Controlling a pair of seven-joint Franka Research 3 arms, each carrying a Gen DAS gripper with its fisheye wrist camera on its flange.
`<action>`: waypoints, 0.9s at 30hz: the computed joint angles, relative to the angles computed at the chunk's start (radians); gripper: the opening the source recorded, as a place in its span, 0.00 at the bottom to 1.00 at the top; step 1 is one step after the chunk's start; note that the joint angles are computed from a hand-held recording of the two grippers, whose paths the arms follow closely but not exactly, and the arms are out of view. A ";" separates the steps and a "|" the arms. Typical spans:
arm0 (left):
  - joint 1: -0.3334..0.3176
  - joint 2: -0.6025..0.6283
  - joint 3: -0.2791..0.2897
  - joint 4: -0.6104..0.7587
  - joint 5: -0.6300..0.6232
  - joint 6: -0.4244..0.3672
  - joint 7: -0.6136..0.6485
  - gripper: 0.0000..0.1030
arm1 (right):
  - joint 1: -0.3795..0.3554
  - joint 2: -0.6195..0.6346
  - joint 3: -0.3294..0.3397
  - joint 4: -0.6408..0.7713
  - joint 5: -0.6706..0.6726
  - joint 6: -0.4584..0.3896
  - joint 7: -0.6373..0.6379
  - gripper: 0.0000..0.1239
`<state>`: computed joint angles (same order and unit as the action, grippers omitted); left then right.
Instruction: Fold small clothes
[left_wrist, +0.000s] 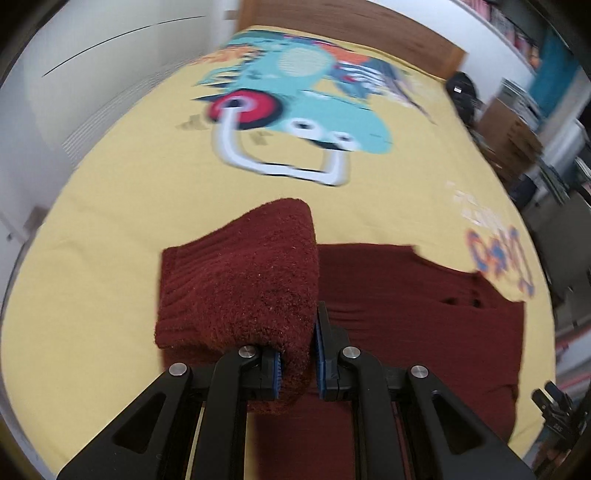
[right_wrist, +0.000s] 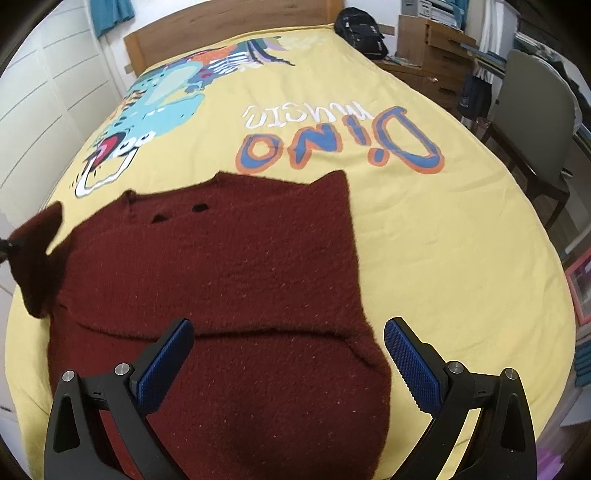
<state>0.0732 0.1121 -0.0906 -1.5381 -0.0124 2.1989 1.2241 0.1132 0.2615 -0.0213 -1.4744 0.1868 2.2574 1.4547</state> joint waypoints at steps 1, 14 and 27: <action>-0.008 0.046 -0.008 0.048 0.002 -0.006 0.020 0.11 | -0.003 0.001 -0.001 0.003 0.004 -0.002 0.003 0.83; -0.163 0.332 -0.094 0.344 0.044 -0.055 0.052 0.11 | -0.030 0.005 -0.011 0.008 0.013 -0.028 -0.008 0.83; -0.212 0.373 -0.072 0.260 0.149 -0.070 -0.005 0.15 | -0.034 0.004 -0.011 -0.031 0.021 -0.044 -0.017 0.83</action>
